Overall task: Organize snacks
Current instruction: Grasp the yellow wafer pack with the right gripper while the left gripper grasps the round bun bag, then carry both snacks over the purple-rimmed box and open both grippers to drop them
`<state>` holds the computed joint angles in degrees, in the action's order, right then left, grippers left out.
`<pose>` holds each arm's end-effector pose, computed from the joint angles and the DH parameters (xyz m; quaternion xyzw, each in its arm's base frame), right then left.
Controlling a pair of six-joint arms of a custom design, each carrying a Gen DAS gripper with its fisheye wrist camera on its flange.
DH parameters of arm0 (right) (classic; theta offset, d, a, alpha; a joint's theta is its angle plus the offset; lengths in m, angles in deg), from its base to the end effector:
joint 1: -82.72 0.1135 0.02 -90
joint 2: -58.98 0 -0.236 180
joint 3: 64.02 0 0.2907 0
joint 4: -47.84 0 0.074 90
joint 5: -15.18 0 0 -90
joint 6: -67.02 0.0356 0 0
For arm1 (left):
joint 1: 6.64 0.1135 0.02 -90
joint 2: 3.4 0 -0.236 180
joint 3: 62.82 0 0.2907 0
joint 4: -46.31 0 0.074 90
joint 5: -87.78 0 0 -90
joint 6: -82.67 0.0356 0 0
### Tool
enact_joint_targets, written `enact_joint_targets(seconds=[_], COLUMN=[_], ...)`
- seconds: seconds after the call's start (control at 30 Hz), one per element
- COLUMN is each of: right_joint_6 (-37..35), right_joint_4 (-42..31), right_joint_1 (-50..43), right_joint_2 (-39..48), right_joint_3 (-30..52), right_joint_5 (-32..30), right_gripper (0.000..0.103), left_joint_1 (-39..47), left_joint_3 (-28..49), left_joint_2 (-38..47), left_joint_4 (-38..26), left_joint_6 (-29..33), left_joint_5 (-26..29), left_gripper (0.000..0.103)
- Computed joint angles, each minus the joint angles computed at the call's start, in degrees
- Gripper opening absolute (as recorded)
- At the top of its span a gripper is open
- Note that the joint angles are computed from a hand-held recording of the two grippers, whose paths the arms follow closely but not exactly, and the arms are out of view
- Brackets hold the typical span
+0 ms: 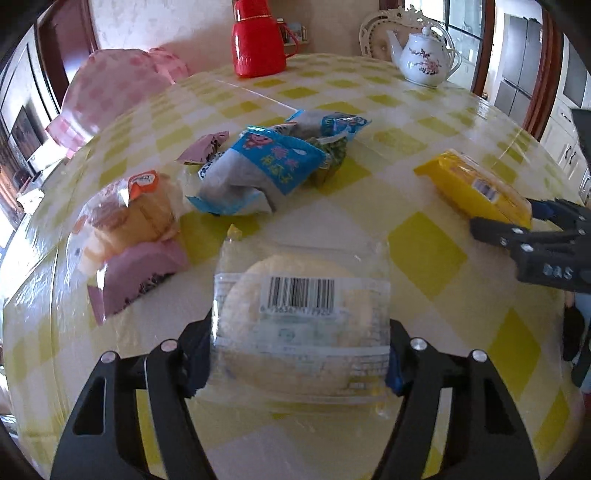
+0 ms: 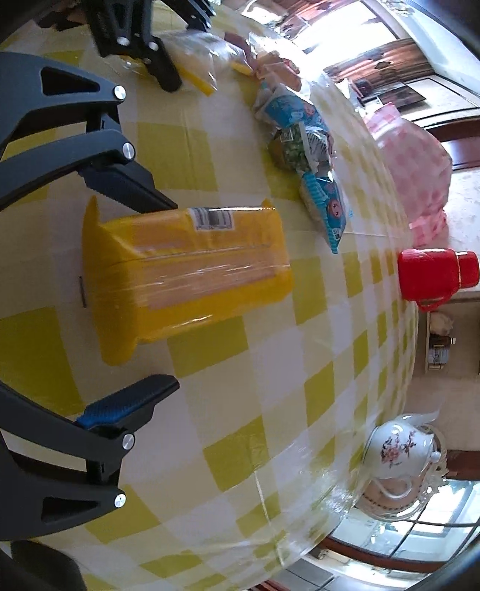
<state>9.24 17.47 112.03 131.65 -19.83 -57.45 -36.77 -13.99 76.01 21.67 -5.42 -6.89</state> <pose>0.2329 0.1185 0.1078 0.0647 0.9509 0.0108 0.3025 0.2517 -0.1427 0.1077 0.2514 0.9198 -0.0351 0.2991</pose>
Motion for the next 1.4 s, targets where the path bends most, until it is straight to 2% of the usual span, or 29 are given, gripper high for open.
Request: enact_joint_targets(seconds=[0.03,0.07,0.1,0.13,0.37,0.57,0.67,0.83,1.07,1.27,1.4], right_joint_6=[-0.7,-1.9,-2.8,-3.0,-1.5,0.8,3.3,7.0,13.4,19.6,22.3], right_joint_4=[0.5,1.4,2.5,3.2,3.1,2.4,0.9,-2.3,-4.9,-5.0,-3.6], right_joint_1=[-0.4,-0.6,-0.8,-0.9,0.3,1.7,3.6,9.0,19.5,30.7,36.1], right_joint_2=[0.2,-0.5,-1.9,-3.2,-15.4,-19.0,-24.0,-28.7,-32.6,-29.6,-26.3], right_joint_3=[0.0,-0.6,-1.6,-2.5,-9.2,-10.8,-12.9,-14.4,-15.4,-13.6,-11.8], right_joint_5=[-0.3,-0.8,-1.7,-2.1,2.3,-0.2,-2.1,-0.5,4.1,10.5,12.6], right_gripper=[0.083,0.076,0.055,0.049,0.048,0.048,0.048,0.048,0.048,0.048,0.048], left_joint_1=[-0.8,-1.3,-1.8,-2.3,-4.6,-5.9,-6.5,-7.8,-8.1,-6.6,-3.3], left_joint_3=[-0.1,-0.5,-0.8,-1.2,-4.8,-8.4,-10.7,-15.4,-21.6,-26.3,-28.4], left_joint_2=[0.3,-0.1,-0.5,-0.9,-5.9,-11.5,-15.6,-24.4,-40.6,-59.8,-72.1], left_joint_4=[0.5,0.6,0.5,0.5,-1.3,-3.8,-5.7,-10.0,-19.6,-32.8,-42.4], left_joint_6=[-0.4,-0.9,-1.9,-2.7,-5.0,-6.6,-7.0,-7.6,-8.5,-8.0,-6.3], left_joint_5=[-0.7,-1.1,-1.1,-1.2,-1.6,-2.0,-2.0,-2.1,-1.5,-1.2,0.7], left_gripper=[0.071,0.071,0.071,0.071,0.07,0.07,0.07,0.07,0.07,0.07,0.07])
